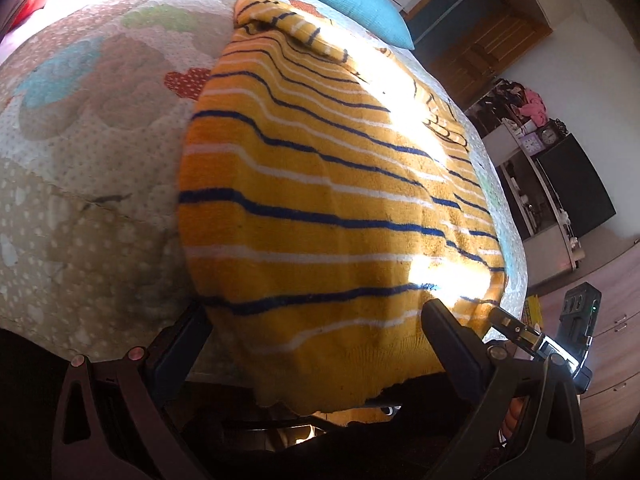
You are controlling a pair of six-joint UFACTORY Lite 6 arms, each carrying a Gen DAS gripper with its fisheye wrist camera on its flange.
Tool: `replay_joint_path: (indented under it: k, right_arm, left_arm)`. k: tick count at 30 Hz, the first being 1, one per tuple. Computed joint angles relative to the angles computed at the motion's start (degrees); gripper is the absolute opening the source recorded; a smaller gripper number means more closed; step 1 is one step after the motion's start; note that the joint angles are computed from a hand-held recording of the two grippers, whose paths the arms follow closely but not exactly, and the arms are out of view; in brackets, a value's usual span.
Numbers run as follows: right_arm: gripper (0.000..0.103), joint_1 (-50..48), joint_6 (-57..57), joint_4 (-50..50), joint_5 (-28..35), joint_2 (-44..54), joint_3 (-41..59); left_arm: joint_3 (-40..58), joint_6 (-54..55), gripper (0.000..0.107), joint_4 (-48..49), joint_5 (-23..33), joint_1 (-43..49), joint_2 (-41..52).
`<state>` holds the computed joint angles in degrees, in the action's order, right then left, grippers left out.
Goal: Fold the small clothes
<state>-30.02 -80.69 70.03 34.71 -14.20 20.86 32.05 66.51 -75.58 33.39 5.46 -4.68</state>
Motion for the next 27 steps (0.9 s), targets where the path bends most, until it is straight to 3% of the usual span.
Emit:
replay_joint_path:
  k: [2,3,4,5,6,7,9,10,13,17,21,23,27]
  right_arm:
    - [0.089,3.35,-0.64,2.87,-2.06,1.99,-0.40]
    - [0.079,5.31,-0.70,4.28,-3.51,2.92,-0.51]
    - [0.071,7.24,-0.91,5.82,-4.97,3.72,-0.68]
    - [0.051,8.40,-0.56,6.15,-5.49,4.35,-0.65]
    - [0.033,8.39,-0.18,5.50,-4.32,4.68,-0.52]
    - [0.028,7.74,0.38,4.25,-2.35,4.15,-0.50]
    - [0.017,7.26,3.77,-0.19,0.31,0.76,-0.54]
    - [0.016,6.94,5.87,-2.84,2.16,-1.09,-0.15]
    - [0.016,5.20,10.48,-7.99,9.93,-5.27,2.73]
    - [0.016,4.86,12.41,-6.56,18.20,-3.37,11.18]
    - [0.016,6.96,13.80,-0.49,20.89,5.44,24.40]
    - [0.016,8.99,15.95,0.81,20.86,12.65,34.35]
    - [0.015,14.33,21.59,2.34,15.27,31.41,58.34]
  left_arm:
    - [0.17,0.98,0.102,-0.92,-0.65,-1.34,2.02]
    - [0.10,0.16,0.099,-0.53,-1.41,-2.26,2.23]
    - [0.01,-2.75,0.080,1.90,-2.94,-3.22,1.51]
    - [0.08,-6.94,0.051,6.41,-4.18,-3.61,0.50]
    - [0.00,-9.43,0.035,9.75,-4.40,-3.24,-0.42]
    - [0.00,-9.61,0.014,10.86,-2.25,-1.24,-1.07]
    - [-0.56,-6.19,0.011,8.71,5.77,5.10,-2.93]
    - [-0.80,-6.41,0.011,9.20,7.96,6.85,-5.04]
    - [0.65,-9.77,0.011,11.82,10.26,7.97,-10.26]
    - [8.51,-11.54,0.010,10.01,12.47,7.81,-8.12]
    - [21.42,-16.91,0.010,10.66,7.90,3.18,-0.67]
    - [33.00,-23.53,0.010,16.22,5.02,-0.31,7.08]
    - [56.99,-34.16,0.011,24.58,0.08,-4.74,26.64]
